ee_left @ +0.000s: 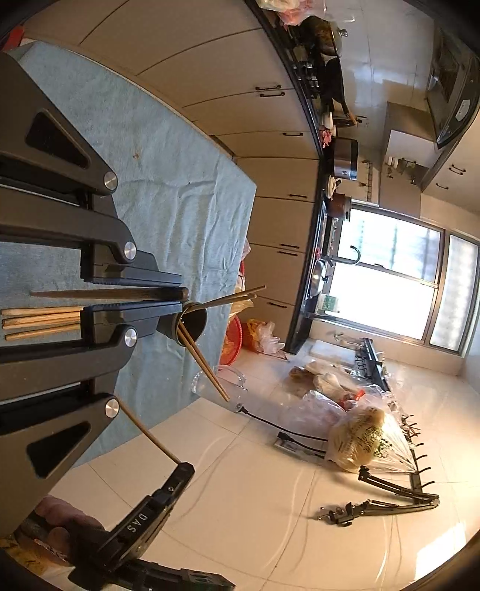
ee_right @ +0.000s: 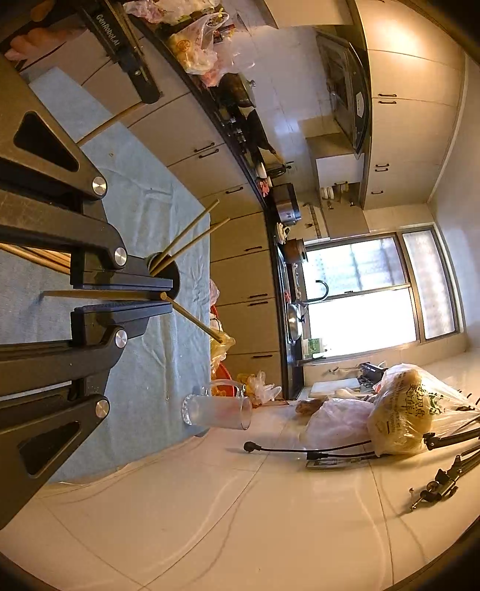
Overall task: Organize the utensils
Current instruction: 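Carry both held chopsticks to the holder and lower them in, then open both tools to release the chopsticks into the holder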
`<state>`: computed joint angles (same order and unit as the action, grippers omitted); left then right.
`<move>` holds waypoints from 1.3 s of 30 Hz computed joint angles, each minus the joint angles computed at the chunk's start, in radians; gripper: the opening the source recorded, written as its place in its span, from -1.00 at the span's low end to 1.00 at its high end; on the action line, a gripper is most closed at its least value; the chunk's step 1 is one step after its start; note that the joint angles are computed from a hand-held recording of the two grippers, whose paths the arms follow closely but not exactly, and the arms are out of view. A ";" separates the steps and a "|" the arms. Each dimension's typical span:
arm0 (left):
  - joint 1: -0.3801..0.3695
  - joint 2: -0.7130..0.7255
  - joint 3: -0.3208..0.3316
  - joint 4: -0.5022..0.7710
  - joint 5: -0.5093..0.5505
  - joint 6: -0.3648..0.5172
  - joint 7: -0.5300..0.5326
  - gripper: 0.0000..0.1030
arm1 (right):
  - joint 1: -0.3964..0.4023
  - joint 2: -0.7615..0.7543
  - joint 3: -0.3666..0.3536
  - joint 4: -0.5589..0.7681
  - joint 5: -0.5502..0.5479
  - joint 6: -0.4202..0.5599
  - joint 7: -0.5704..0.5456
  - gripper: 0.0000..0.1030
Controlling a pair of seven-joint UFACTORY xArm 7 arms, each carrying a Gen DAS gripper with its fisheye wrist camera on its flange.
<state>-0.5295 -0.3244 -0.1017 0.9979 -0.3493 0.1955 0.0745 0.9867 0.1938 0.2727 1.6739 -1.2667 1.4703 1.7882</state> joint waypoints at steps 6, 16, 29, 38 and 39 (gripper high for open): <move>-0.009 -0.033 0.016 -0.021 -0.011 -0.004 0.003 -0.87 | 0.016 0.012 0.000 0.012 -0.011 0.007 -0.013 -0.89; -0.012 -0.045 0.008 -0.027 0.018 -0.019 0.000 -0.87 | 0.031 0.019 -0.009 0.022 -0.010 0.002 -0.030 -0.89; -0.035 0.051 0.024 0.131 -0.034 0.040 0.084 -0.87 | 0.006 -0.009 -0.010 0.020 -0.041 -0.031 -0.037 -0.89; 0.050 0.261 -0.083 0.414 0.057 0.048 0.006 -0.87 | -0.052 -0.023 -0.021 0.047 -0.124 -0.087 -0.039 -0.88; 0.054 0.286 -0.092 0.445 0.072 0.043 -0.003 -0.87 | -0.060 -0.021 -0.027 0.058 -0.138 -0.098 -0.040 -0.88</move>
<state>-0.4753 -0.0388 -0.1937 1.4431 -0.2775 0.2388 0.0718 0.9263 0.1728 0.2459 1.7324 -1.4046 1.3723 1.7477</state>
